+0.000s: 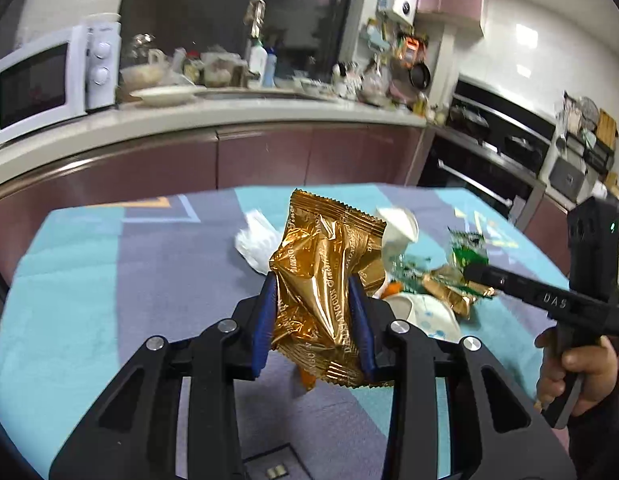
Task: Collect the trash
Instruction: 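Carry both wrappers over the blue bin and open both tools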
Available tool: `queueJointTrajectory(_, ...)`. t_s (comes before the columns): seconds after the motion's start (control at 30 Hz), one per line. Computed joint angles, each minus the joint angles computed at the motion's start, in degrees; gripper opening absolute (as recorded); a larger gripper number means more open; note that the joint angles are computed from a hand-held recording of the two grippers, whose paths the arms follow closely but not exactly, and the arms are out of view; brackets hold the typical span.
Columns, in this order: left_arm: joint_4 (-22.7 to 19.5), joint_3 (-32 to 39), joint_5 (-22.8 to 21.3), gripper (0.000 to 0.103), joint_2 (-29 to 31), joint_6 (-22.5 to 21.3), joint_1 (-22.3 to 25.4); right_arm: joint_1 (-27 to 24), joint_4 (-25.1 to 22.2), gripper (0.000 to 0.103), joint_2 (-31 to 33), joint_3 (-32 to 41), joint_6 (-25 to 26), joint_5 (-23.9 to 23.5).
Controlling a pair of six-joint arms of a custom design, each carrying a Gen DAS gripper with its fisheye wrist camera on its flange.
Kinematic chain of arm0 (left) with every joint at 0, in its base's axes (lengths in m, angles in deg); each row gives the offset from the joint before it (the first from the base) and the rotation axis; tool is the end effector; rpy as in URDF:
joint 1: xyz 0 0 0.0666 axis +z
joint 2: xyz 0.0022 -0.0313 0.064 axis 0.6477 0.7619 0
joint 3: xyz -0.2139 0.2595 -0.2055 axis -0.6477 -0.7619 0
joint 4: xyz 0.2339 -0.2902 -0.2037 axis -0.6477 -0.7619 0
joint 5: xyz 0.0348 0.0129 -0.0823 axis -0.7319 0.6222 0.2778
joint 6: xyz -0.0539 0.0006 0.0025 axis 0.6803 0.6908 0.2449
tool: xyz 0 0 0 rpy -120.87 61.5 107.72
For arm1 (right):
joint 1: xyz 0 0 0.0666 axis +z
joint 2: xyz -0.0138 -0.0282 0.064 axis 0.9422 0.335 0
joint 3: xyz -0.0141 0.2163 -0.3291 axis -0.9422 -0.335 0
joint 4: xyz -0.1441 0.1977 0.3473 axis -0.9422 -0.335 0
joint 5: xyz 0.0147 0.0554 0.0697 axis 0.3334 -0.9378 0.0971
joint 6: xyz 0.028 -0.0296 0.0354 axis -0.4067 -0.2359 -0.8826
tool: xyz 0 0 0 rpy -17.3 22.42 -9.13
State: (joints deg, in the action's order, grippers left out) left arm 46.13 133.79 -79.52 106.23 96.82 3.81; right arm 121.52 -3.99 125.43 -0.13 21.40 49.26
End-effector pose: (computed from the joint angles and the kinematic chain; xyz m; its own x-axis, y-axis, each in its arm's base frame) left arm 0.3454 -0.2534 0.4358 -0.5579 0.0892 -0.8251 0.4118 0.8929 -0.1819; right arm 0.2507 0.2889 0.4201 -0.6224 0.2696 -0.7348 -0.1296 0.8904 0.4364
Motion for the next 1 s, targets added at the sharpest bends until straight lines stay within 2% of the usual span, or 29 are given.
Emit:
queueJointTrajectory(0.27,-2.7,-4.8,-3.1,0.035,-11.3,1.7,0.9,3.6,1.0,0.003,-1.1,0.7,0.8,1.8)
queueJointTrajectory(0.5,-8.4,-9.5,-7.6,0.036,-24.0,2.7,3.1,7.5,3.1,0.003,2.4,4.5,3.8,1.5)
queueJointTrajectory(0.63,-13.2,-11.4,-11.3,0.037,-31.9,1.4,5.9,9.5,4.9,0.003,7.3,8.7,6.7,-1.3)
queueJointTrajectory(0.73,-17.9,-12.3,-10.5,0.038,-38.3,-0.3,13.0,10.7,5.9,0.003,11.5,12.4,8.7,-3.9)
queueJointTrajectory(0.83,-21.0,-12.7,-5.6,0.039,-42.3,-2.9,23.6,11.7,6.4,0.003,16.6,17.4,11.2,-7.1)
queueJointTrajectory(0.93,-23.3,-12.8,5.2,0.039,-44.7,-8.7,40.9,12.6,6.2,0.003,22.1,23.4,13.6,-10.7)
queueJointTrajectory(1.0,-24.5,-12.7,15.6,0.039,-44.8,-13.2,55.0,13.0,5.8,0.003,25.3,27.2,14.9,-12.8)
